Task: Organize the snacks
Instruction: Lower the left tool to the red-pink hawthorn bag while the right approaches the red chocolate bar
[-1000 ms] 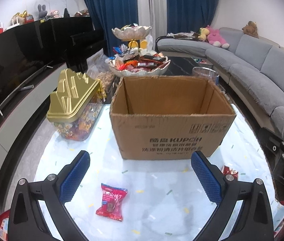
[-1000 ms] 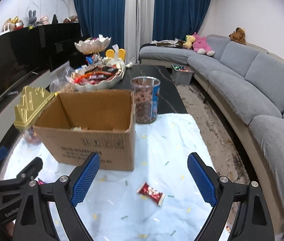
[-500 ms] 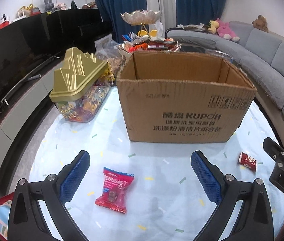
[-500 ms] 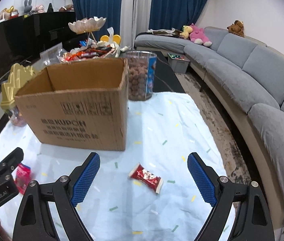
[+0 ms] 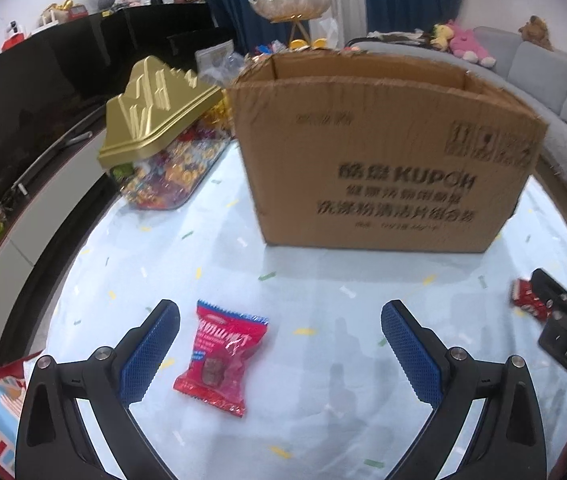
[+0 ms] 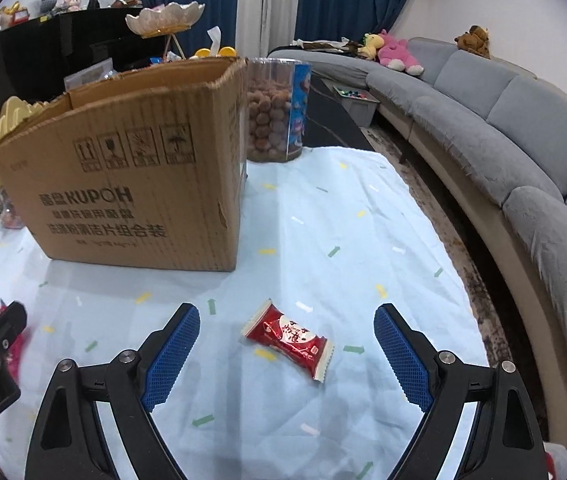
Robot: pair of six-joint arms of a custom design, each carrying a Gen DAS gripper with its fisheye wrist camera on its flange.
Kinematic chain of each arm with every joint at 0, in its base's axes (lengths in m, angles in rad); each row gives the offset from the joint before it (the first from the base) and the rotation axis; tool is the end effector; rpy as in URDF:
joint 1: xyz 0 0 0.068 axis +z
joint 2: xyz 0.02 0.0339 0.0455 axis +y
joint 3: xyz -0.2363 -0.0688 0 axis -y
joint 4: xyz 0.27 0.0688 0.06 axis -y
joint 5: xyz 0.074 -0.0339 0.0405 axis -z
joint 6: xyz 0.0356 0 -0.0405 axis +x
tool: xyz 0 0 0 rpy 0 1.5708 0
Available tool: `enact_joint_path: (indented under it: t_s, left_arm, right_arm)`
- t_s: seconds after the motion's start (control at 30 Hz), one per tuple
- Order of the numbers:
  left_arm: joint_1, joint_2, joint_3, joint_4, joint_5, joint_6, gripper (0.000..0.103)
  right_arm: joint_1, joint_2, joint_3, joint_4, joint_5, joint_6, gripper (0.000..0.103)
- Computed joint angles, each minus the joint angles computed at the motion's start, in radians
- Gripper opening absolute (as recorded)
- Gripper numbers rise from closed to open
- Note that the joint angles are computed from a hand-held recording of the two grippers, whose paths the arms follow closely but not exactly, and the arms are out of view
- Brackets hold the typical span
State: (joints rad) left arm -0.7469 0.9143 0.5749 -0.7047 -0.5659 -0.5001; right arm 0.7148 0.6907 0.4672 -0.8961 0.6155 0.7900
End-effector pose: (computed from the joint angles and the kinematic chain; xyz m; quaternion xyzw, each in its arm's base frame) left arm 0.1617 -0.1237 0.1774 0.0420 0.9290 0.0729 0.3603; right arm 0.1338 0.0889 0.1700 0.1026 0.9257 -0.0699 0.3574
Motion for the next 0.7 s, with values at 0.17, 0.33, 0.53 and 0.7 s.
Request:
enact_joint_path:
  t_s: [0.17,0.33,0.53,0.7]
  left_arm:
    - [0.022,0.008,-0.046,0.023,-0.054,-0.023,0.102]
    - [0.065,0.027,-0.070,0.038,-0.057,-0.030,0.102]
    - [0.106,0.065,-0.089,0.074,-0.039,-0.018,0.102]
    - [0.132,0.129,-0.086,0.113,-0.006,-0.003,0.102]
  right_arm:
    - [0.013,0.061,-0.004,0.033,0.034,0.030,0.090]
    - [0.029,0.146,0.011,0.071,0.056,0.038,0.090]
    - [0.033,0.210,0.013,0.109,0.054,0.043,0.090]
    - [-0.012,0.231,-0.004,0.155,0.008,0.021,0.090]
